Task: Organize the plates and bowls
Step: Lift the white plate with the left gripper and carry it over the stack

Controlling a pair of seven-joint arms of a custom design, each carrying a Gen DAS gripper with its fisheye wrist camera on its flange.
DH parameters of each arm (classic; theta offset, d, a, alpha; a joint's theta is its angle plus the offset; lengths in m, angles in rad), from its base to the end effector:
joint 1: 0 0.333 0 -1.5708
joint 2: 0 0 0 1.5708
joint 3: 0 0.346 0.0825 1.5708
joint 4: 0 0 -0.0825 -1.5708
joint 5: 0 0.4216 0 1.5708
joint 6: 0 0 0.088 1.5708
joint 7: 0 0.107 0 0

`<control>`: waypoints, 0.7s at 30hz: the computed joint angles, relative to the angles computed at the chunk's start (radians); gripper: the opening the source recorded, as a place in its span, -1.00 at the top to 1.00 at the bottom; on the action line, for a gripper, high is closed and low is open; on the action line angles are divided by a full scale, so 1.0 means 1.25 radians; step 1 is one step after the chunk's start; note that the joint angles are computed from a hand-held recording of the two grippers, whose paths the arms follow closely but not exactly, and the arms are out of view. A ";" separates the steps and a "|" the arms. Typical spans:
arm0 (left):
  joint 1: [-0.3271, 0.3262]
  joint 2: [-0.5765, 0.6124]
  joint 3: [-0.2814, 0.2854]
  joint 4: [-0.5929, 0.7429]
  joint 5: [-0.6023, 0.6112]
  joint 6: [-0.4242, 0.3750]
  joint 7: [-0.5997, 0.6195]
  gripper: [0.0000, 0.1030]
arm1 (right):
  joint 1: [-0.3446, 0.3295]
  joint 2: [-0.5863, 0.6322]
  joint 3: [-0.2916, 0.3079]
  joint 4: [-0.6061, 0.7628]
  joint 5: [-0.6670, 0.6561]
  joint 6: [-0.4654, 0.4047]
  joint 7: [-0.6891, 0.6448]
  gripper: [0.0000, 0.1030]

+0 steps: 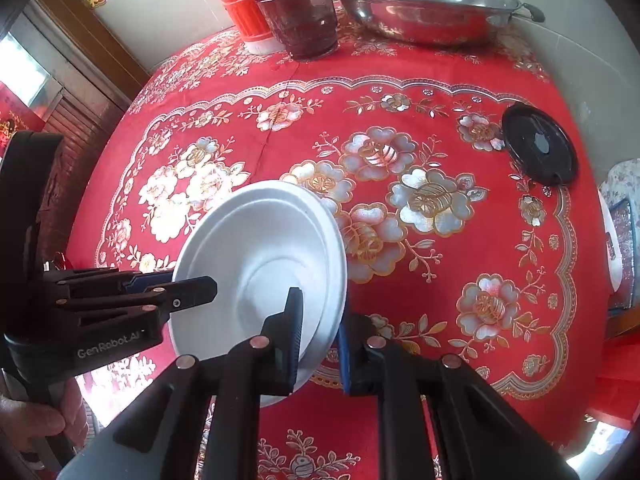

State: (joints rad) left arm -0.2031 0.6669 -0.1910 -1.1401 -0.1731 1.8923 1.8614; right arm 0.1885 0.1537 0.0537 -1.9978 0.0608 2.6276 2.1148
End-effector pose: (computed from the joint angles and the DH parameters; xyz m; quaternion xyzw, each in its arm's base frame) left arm 0.7545 -0.2782 0.4452 0.4650 -0.8727 0.1300 0.0721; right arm 0.6409 0.1554 0.4453 -0.5568 0.7961 -0.0673 0.2273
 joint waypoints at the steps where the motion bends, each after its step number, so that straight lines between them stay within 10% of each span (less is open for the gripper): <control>1: 0.003 -0.005 0.001 -0.002 0.000 0.004 0.003 0.57 | -0.001 0.002 0.002 0.004 0.005 -0.003 -0.004 0.73; 21: 0.138 -0.065 0.050 -0.014 -0.017 0.034 -0.023 0.57 | 0.051 0.223 0.073 0.376 0.037 -0.112 -0.179 0.71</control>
State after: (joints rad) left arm -0.0305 0.5862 -0.1289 -1.1577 -0.1945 1.9353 1.8324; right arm 0.2521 0.4318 0.1445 -1.5279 0.1067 2.4881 1.8906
